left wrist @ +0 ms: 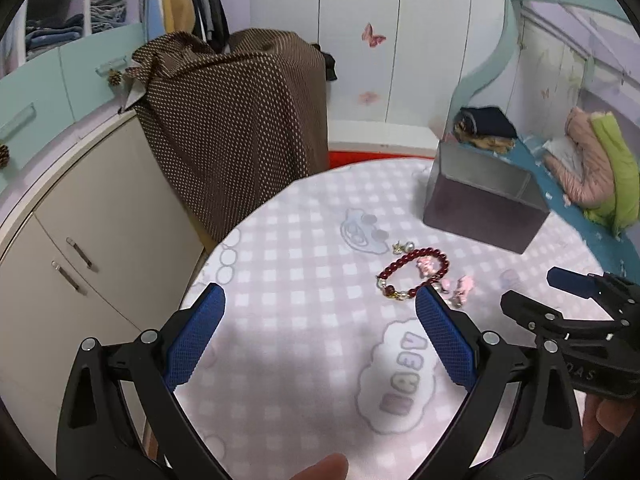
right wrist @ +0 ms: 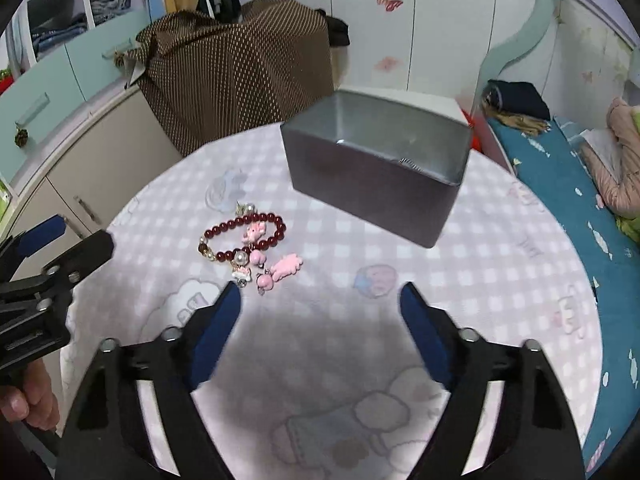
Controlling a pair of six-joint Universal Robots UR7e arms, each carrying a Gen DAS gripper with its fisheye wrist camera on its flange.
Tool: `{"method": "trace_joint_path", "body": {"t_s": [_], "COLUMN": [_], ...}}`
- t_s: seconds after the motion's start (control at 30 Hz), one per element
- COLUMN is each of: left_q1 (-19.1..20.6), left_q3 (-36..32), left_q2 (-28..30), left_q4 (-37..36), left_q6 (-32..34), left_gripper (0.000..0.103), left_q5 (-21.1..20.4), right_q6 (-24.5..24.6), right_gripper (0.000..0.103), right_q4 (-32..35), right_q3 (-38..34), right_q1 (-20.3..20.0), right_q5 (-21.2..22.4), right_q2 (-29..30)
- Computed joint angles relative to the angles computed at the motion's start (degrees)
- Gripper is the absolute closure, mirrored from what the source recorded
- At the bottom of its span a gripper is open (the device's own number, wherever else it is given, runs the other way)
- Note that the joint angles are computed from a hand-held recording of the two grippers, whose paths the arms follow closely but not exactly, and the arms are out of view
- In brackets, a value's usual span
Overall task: Organize jewelry
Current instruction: 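Grasp the pink charm with the right tool while the left tool grasps the red bead bracelet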
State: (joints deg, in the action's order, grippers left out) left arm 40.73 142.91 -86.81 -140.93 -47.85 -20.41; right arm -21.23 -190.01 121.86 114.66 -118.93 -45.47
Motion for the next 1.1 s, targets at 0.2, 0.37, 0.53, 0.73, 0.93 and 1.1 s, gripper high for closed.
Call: {"method": "trace_joint_path", "body": {"t_s": [0.2,0.37,0.53,0.73,0.93,1.1], "left_q1": [3.44,4.95,5.38,6.87,9.44,12.99], "left_q3": [-0.89,-1.24,-1.44,-2.84,-6.02,-9.78], "left_q2": [4.11,4.70,5.34,8.32,13.32,17.43], "left_q4": [-9.60,-10.50,-11.17,-15.98,-22.22,-22.06], "left_q6": [7.08,7.91,8.76,13.12,20.17,23.47], "left_gripper": [0.007,0.007,0.007,0.007,0.007,0.008], "left_q5": [-1.49,-2.08,-2.26,-3.03,-3.81,-5.58], "right_q6": [-0.15,-1.07,-2.91,-2.56,-5.82,-7.11], "right_gripper": [0.045,0.052,0.068,0.068,0.078,0.090], "right_q4": [2.74,3.88,2.45,2.37,-0.36,-1.14], "right_q3": [-1.81,-4.04,-4.12,-4.15,-5.12,-4.89], "right_q1": [-0.46,-0.46,-0.93,-1.80,-0.99,-0.94], "right_q5": [1.24,1.46,-0.12,1.13,-0.33,-1.26], "right_q2": [1.76,4.51,5.24,4.72,6.87,6.98]}}
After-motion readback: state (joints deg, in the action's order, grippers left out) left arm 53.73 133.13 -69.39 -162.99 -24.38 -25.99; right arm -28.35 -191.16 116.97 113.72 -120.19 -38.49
